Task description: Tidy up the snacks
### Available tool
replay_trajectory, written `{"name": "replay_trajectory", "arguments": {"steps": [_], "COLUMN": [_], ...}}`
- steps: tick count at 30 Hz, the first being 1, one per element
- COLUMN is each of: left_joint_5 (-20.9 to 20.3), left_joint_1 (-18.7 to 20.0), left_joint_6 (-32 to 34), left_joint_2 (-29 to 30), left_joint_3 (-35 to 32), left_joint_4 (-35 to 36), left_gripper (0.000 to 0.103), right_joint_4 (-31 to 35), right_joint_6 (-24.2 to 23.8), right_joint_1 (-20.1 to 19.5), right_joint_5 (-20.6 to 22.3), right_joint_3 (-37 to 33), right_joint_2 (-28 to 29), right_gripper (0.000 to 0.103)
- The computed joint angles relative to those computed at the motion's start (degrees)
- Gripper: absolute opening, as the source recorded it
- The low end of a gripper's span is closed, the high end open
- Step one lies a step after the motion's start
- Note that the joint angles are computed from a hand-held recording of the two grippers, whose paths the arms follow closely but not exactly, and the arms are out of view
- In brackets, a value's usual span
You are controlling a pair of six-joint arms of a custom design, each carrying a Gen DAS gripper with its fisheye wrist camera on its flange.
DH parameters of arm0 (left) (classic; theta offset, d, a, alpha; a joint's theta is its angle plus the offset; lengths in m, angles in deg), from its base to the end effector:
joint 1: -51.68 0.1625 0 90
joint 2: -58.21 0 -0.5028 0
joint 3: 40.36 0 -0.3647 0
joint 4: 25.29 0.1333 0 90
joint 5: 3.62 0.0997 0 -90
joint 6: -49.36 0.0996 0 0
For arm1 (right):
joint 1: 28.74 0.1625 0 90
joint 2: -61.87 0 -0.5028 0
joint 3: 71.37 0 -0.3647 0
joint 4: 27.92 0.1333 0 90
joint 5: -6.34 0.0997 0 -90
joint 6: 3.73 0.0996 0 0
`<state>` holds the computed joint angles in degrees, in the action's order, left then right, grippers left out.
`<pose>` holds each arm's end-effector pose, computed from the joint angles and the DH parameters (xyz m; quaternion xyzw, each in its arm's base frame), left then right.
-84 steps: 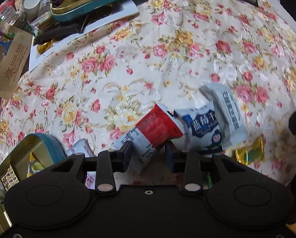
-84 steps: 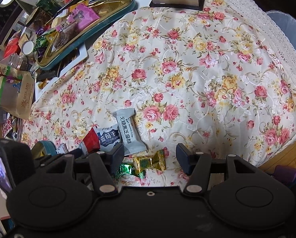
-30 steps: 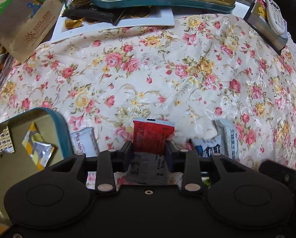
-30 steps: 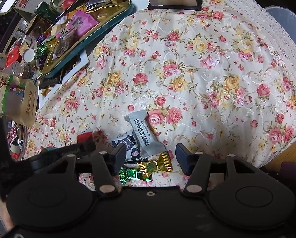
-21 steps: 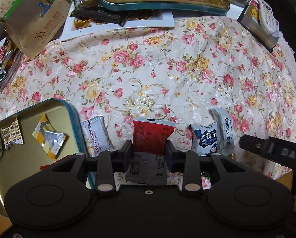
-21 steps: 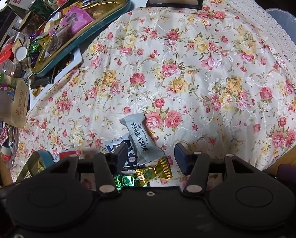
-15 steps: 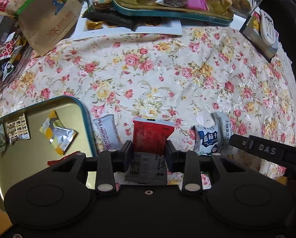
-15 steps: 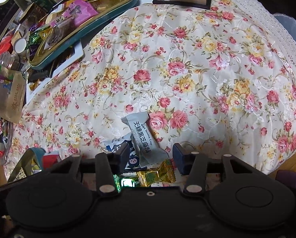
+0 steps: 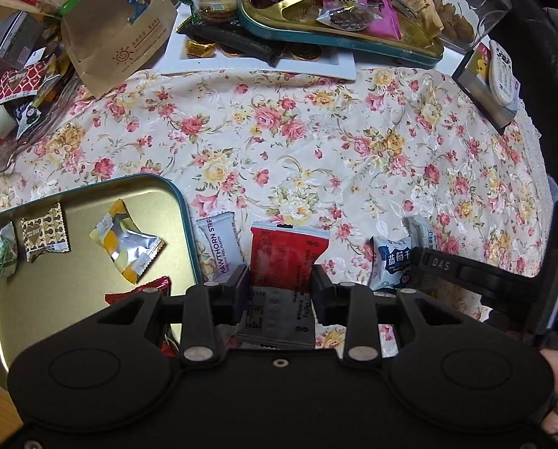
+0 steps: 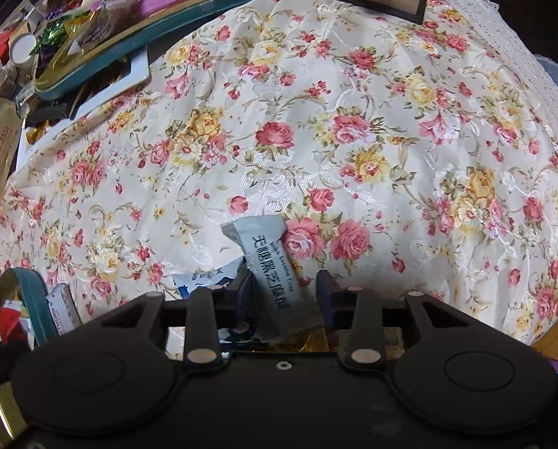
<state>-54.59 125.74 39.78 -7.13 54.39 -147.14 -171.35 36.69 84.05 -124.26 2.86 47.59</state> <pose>0.0154 -0.6600 0.3673 0.0452 0.9413 -0.0933 0.3213 0.3577 -0.6745 -0.1156 -0.1240 -0.9283 0.1361 0.3230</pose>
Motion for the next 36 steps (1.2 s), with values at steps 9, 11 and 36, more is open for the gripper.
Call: {"name": "replay_trajectory", "arguments": {"steps": [9,11,36], "left_joint_5": [0.31,0.39,7.61], "left_joint_1": [0.43,0.52,1.3], "left_joint_6": [-0.68,-0.8,-0.05], "left_joint_2": [-0.66,-0.86,-2.93], "left_joint_3": [-0.59,-0.7,1.17], "left_joint_4": [-0.25,-0.36,-3.23], "left_gripper": [0.043,0.043,0.043], "right_joint_4": [-1.73,-2.49,-7.07], "right_joint_6": [-4.15,-3.19,-4.48], "right_joint_1": [0.81,0.82,4.89], "right_joint_5": [-3.67,-3.17,2.05], "right_joint_3": [-0.82,-0.59,-3.92], "right_joint_2": [1.23,0.69,0.61], "right_gripper": [0.024,0.024,0.024]}}
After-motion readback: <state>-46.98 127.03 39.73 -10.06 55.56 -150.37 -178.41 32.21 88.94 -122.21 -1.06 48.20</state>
